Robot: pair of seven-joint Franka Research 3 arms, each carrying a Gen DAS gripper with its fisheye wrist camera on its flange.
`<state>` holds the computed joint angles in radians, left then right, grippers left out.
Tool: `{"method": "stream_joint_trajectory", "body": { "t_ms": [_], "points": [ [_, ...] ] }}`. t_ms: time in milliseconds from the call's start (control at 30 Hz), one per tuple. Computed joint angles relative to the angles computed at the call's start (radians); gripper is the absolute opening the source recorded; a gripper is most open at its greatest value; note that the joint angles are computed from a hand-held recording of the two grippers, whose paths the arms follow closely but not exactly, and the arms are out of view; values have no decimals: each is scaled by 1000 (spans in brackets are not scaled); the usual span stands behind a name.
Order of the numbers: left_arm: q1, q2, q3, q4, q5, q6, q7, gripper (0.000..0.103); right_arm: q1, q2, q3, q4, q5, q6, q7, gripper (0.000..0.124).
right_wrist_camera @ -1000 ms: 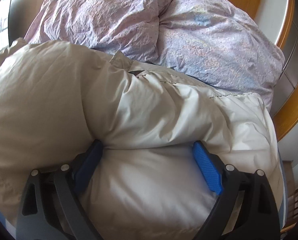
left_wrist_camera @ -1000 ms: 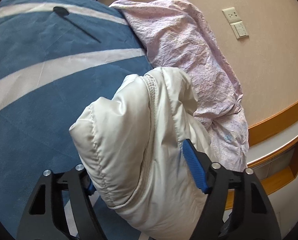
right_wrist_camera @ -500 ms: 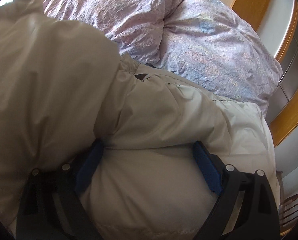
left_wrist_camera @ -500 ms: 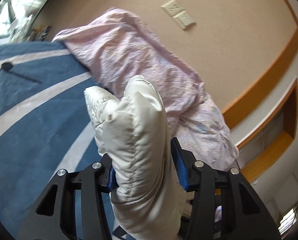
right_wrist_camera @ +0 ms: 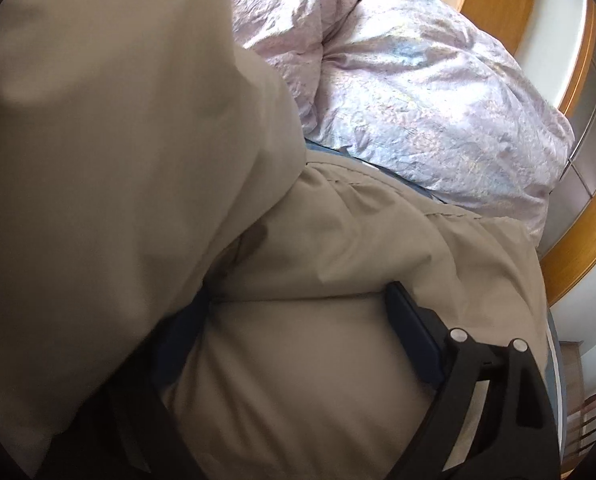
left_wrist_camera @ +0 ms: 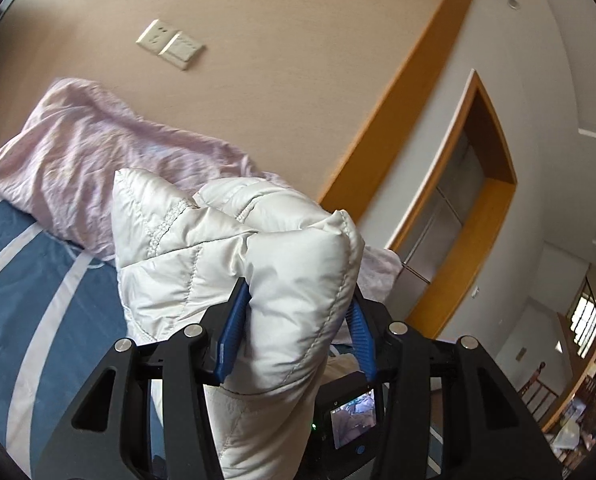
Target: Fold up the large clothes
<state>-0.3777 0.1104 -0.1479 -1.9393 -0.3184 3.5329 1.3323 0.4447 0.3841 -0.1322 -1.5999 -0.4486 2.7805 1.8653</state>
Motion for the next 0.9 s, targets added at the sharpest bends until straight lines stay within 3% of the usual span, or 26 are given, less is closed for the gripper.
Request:
{"method": "stream_joint_trajectory", "body": {
  "t_ms": [67, 100, 200, 300, 367, 433, 500, 533, 600, 667, 733, 767, 833, 900],
  "points": [
    [2, 17, -7, 25, 32, -8, -7, 48, 16, -38, -33, -50, -58, 36, 32, 90],
    [7, 23, -11, 30, 56, -7, -23, 48, 57, -59, -87, -80, -66, 57, 34, 90],
    [46, 44, -39, 50, 181, -8, -116, 48, 263, -122, -349, -198, -16, 168, -6, 92],
    [88, 78, -76, 94, 340, -31, -213, 48, 494, -138, -601, -280, 303, 229, -257, 92],
    [135, 105, -124, 128, 467, -47, -293, 48, 556, -153, -653, -311, 654, 241, -557, 92],
    [202, 150, -201, 181, 608, -66, -379, 48, 486, -206, -566, -322, 1004, 216, -836, 92],
    [232, 181, -242, 217, 684, -78, -431, 48, 319, -255, -398, -308, 1355, 162, -1094, 92],
    [274, 206, -290, 241, 738, -85, -471, 48, 231, -268, -320, -298, 1530, 131, -1214, 93],
    [315, 237, -339, 271, 796, -89, -526, 48, 57, -281, -175, -286, 1703, 73, -1299, 93],
    [341, 255, -365, 288, 836, -85, -571, 48, -105, -268, 0, -293, 1596, 174, -1192, 92],
    [333, 257, -348, 297, 853, -86, -597, 48, -259, -248, 174, -314, 1304, 254, -969, 89],
    [331, 263, -347, 307, 868, -92, -608, 48, -307, -236, 230, -309, 1235, 258, -922, 89],
    [360, 284, -392, 332, 925, -120, -633, 48, -313, -215, 235, -315, 975, 297, -709, 86],
    [408, 304, -465, 343, 974, -149, -637, 48, -292, -209, 200, -319, 899, 328, -621, 86]
  ]
}}
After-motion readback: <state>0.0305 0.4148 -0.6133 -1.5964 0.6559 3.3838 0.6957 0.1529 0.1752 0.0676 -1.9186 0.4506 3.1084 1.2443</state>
